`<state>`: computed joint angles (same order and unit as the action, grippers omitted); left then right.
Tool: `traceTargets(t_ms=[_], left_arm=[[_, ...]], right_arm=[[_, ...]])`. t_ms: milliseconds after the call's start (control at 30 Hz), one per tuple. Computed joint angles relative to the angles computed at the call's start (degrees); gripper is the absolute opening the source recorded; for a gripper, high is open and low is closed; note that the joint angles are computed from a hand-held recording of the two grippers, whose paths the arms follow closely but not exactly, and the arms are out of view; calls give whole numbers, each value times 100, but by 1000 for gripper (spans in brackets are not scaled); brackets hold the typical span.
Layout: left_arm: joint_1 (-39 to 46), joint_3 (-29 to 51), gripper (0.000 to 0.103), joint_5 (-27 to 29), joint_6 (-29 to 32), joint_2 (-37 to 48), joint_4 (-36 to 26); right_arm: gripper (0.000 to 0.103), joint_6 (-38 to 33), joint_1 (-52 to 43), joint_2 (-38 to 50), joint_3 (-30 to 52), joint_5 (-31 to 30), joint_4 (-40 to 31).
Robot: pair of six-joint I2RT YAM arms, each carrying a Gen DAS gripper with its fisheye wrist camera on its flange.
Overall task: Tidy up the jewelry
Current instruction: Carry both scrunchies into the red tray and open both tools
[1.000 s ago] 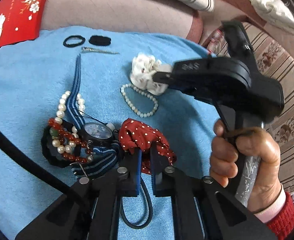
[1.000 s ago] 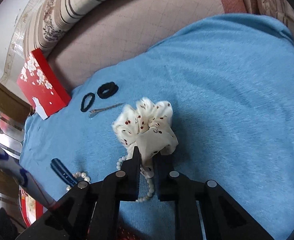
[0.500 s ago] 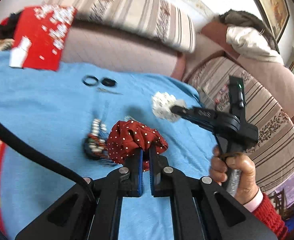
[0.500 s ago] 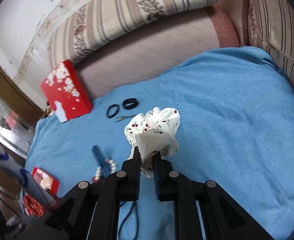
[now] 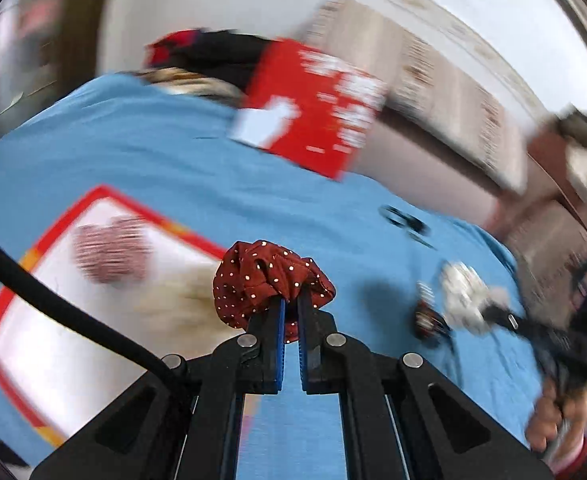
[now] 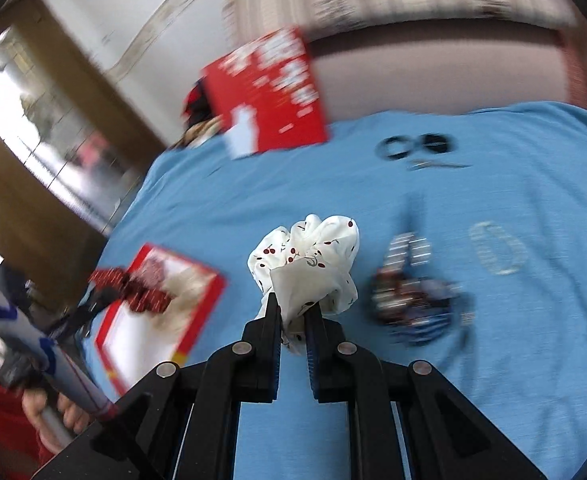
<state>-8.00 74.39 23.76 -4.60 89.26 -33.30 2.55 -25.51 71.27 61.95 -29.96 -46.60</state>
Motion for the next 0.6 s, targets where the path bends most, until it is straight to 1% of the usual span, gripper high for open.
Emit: traceTargets(t_ms=[100, 200, 300, 400, 500, 600], left_arm=[[708, 249, 5, 202, -112, 427, 63], [1120, 503, 5, -9, -208, 851, 145], [1436, 780, 5, -178, -270, 1296, 118], [1713, 1104, 5, -131, -441, 1763, 10], [1888, 1334, 5, -300, -629, 2103, 5], [1995, 1471, 5, -466, -686, 2318, -6]], right_arm=[[12, 649, 1133, 63, -108, 286, 424], [12, 1175, 2069, 332, -80, 499, 854], [12, 1596, 2824, 787, 72, 543, 1217], [12, 1922, 3458, 1317, 253, 653, 1551], [12, 2157, 3952, 1782, 361, 741, 1809], [12, 2286, 4239, 2149, 446, 777, 1965]])
